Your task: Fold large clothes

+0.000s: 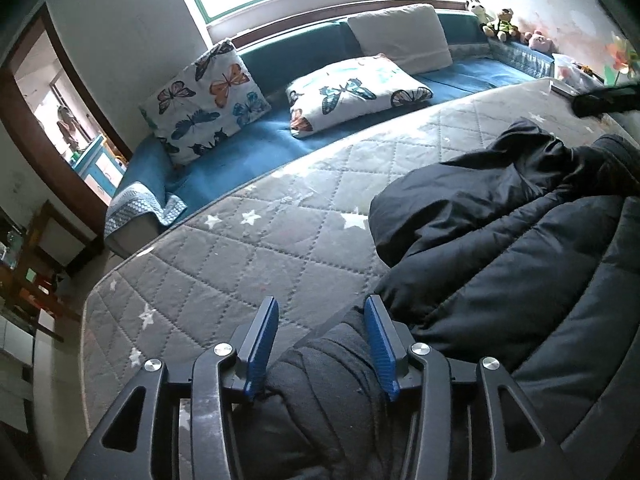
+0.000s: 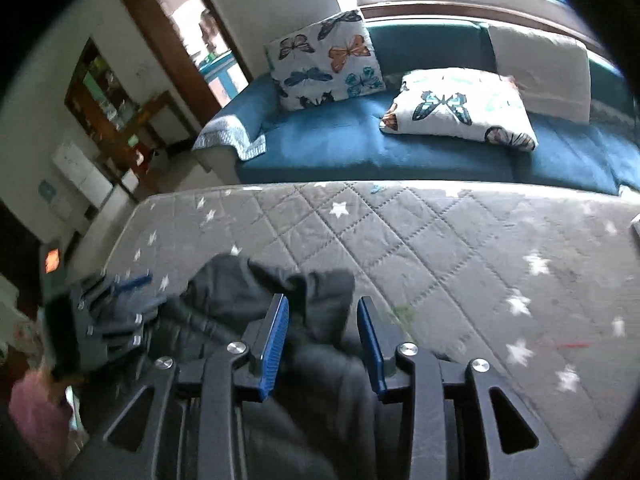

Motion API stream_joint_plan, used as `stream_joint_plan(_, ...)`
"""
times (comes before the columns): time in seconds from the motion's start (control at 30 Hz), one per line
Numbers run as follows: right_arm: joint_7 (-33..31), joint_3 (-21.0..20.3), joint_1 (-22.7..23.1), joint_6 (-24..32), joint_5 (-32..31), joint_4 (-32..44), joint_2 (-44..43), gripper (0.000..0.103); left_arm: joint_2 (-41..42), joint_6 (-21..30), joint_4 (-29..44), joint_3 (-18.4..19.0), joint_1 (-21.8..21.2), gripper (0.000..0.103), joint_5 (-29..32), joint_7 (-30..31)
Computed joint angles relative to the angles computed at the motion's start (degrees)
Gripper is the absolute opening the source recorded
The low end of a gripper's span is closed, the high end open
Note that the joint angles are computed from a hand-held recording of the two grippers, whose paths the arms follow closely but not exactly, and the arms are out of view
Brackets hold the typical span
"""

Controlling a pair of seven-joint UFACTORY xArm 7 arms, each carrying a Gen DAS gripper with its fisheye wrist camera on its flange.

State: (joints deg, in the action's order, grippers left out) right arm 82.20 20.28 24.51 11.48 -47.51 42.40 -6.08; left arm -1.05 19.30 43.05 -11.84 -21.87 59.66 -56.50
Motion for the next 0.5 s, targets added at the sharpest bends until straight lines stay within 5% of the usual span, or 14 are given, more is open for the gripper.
stream_joint_plan(0.13,-9.9,0.2,3.5,5.2,10.1,-3.1,-3.8,0.039,-5.7,0.3,-2.8,-0.8,0.1,0.050,-4.4,1.9)
stream_joint_plan(0.27,-4.5,1.9,1.3,6.9,8.2,-6.0,-1.9,0.039,-14.0,-1.6,-7.7,-1.0,-0.1,0.050,-14.7,7.6)
stream_joint_plan(0.37,7.2,3.2,-3.3,1.5,-3.0,-7.5,-0.2,0.036,-20.8,-1.4,-11.7,-0.1,-2.5,0.050,-22.8,12.8)
stream_joint_plan(0.5,2.3,1.0,1.8,8.0,3.8,-5.1,-0.8,0.036,-27.8,1.3,-15.5,-0.3,-5.0,0.050,-30.8,17.7)
